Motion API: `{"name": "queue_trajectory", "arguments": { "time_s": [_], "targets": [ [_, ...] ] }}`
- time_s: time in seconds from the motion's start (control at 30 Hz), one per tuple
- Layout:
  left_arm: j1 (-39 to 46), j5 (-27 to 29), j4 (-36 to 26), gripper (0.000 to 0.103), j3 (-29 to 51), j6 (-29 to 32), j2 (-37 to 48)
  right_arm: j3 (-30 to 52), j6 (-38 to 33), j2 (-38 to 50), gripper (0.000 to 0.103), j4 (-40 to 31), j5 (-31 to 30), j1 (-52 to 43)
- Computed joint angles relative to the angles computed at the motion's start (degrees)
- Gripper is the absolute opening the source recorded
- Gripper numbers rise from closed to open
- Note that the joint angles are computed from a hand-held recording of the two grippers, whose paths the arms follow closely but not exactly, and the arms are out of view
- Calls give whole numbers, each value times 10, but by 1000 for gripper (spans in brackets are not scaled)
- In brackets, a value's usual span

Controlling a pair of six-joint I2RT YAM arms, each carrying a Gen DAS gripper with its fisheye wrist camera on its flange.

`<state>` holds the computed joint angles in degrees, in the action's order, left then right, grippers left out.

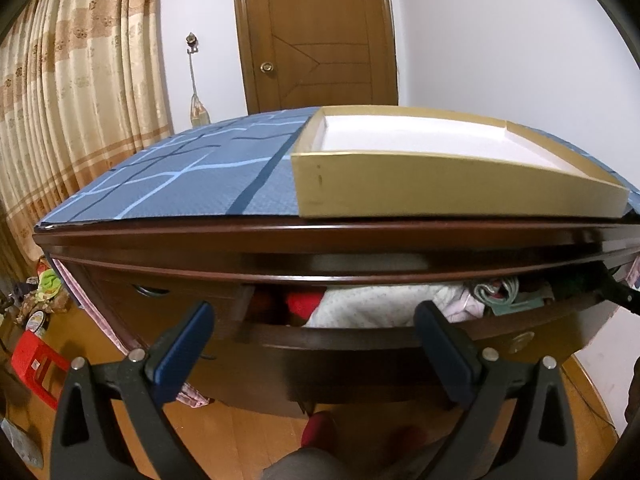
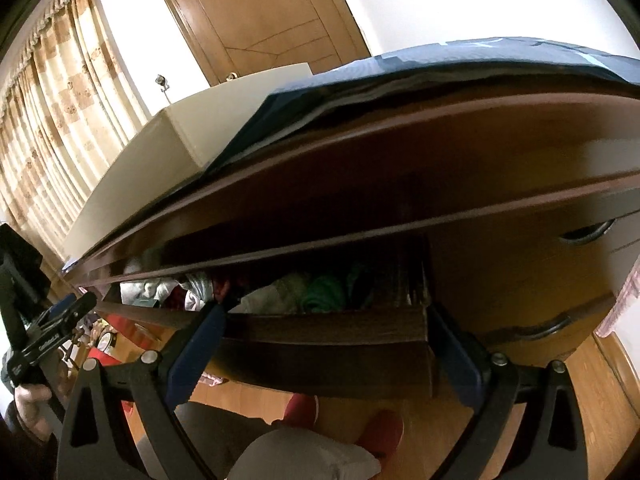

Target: Take underwear out of drawer

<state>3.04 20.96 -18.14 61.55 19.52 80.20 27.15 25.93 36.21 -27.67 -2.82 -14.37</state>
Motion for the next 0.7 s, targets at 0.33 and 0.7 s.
{"name": "queue_trajectory", "arguments": {
  "time_s": [0.33, 0.7],
  "targets": [
    [-6, 2, -5, 102, 2, 18, 3, 5, 14, -64, 101, -82, 11, 19],
    [1, 7, -29, 102, -9, 52, 1, 12, 86, -142, 101, -176, 97, 128]
  ]
}}
